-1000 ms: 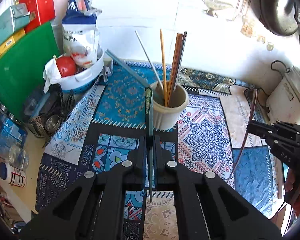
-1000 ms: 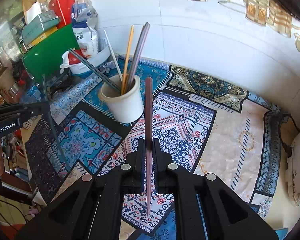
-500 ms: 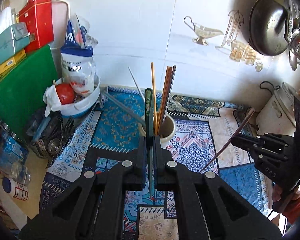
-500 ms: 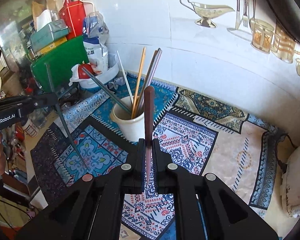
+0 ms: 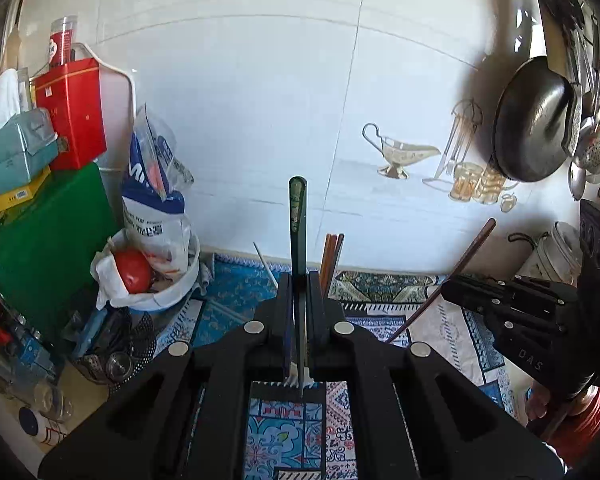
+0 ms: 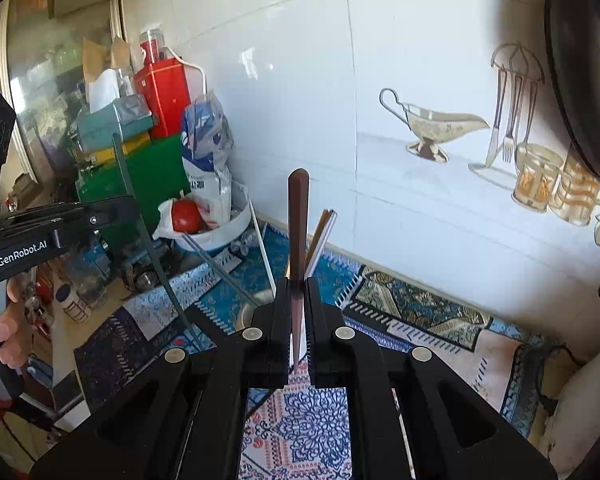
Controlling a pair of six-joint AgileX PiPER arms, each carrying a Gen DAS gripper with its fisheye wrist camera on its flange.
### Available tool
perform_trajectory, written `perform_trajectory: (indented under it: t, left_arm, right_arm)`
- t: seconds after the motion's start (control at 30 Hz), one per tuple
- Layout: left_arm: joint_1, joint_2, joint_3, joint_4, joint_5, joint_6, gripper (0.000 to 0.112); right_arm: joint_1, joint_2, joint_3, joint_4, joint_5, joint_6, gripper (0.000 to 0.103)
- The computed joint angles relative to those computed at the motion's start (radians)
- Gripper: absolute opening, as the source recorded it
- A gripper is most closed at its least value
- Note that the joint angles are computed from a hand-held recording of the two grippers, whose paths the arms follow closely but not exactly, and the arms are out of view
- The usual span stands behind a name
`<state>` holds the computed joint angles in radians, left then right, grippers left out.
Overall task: Organize utensils
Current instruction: 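Carry the dark rod and the pink rod over the white cup with both tools, then lower the dark rod into the cup with the left tool while the right tool lowers the pink rod in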
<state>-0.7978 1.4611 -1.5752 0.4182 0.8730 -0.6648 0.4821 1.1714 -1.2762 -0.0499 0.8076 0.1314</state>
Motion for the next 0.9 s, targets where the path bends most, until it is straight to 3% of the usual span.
perform_trajectory:
  t: [0.4, 0.53, 0.77, 0.9]
  left_arm:
    - [0.087, 0.266, -0.177, -0.024, -0.03, 0.016, 0.004]
    - [0.124, 0.332, -0.18, -0.115, -0.035, 0.075, 0.004]
    - [0.148, 0.382, -0.204, -0.197, -0.001, 0.157, 0.004]
    - [0.132, 0.357, -0.203, -0.176, 0.009, 0.167, 0.004]
  right_arm:
    - [-0.028, 0.22, -0.077, 0.117, -0.09, -0.126, 0.006]
    - [-0.044, 0.282, -0.069, 0.179, -0.091, -0.183, 0.006]
    - [-0.064, 0.362, -0.12, 0.207, -0.031, -0.224, 0.006]
    - [-0.059, 0.366, -0.156, 0.2, 0.004, -0.222, 0.006]
